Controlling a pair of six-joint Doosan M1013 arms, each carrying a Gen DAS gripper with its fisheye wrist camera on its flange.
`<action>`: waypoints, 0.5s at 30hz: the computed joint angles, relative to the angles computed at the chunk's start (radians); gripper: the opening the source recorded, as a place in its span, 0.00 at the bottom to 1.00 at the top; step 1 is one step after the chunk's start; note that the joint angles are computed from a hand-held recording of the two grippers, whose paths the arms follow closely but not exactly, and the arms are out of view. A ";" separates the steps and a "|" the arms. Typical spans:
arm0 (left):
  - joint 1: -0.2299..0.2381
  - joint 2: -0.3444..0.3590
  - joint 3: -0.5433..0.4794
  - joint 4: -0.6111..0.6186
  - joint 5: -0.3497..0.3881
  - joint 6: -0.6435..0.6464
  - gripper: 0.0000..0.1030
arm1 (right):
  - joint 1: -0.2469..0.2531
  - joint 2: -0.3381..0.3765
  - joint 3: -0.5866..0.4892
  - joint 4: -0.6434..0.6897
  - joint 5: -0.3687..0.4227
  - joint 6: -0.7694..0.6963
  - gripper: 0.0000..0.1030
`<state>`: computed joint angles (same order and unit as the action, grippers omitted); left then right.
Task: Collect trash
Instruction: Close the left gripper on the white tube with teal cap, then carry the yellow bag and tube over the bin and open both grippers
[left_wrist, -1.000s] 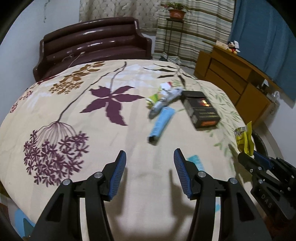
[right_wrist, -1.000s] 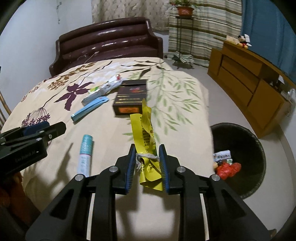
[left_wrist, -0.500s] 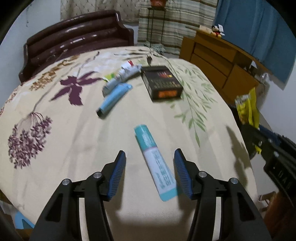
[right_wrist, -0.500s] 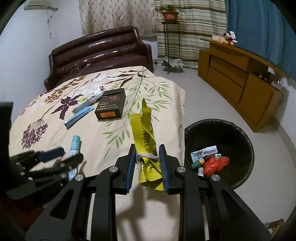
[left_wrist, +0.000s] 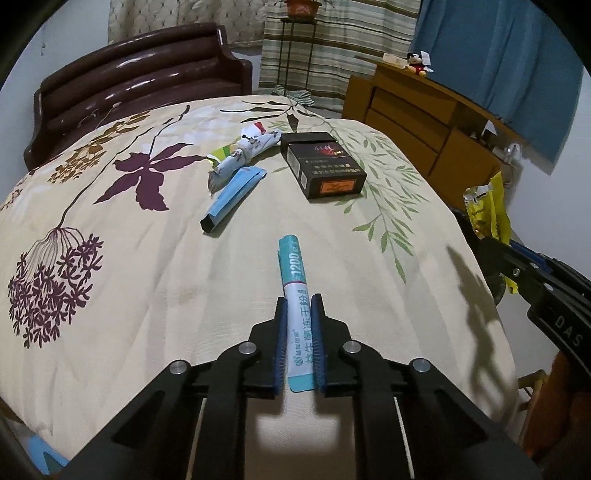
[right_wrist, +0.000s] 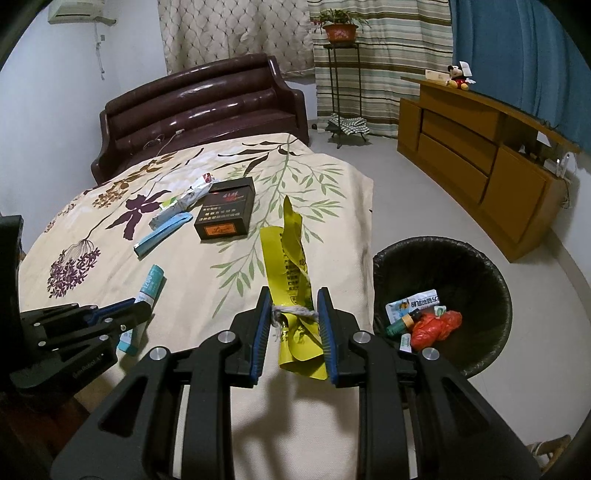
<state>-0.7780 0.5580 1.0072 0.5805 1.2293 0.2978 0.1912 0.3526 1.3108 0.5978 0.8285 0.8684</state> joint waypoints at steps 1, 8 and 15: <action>0.000 -0.001 0.002 0.002 -0.004 0.001 0.12 | 0.000 0.000 0.000 0.000 -0.001 -0.001 0.24; -0.006 -0.001 -0.008 0.044 -0.023 0.016 0.11 | 0.000 -0.001 0.005 -0.002 -0.011 0.003 0.24; -0.006 0.021 -0.058 0.083 -0.051 0.059 0.11 | -0.005 -0.002 0.003 -0.015 -0.045 0.026 0.24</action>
<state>-0.7843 0.5792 0.9494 0.6634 1.1784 0.3570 0.1861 0.3505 1.3135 0.5824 0.7831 0.8947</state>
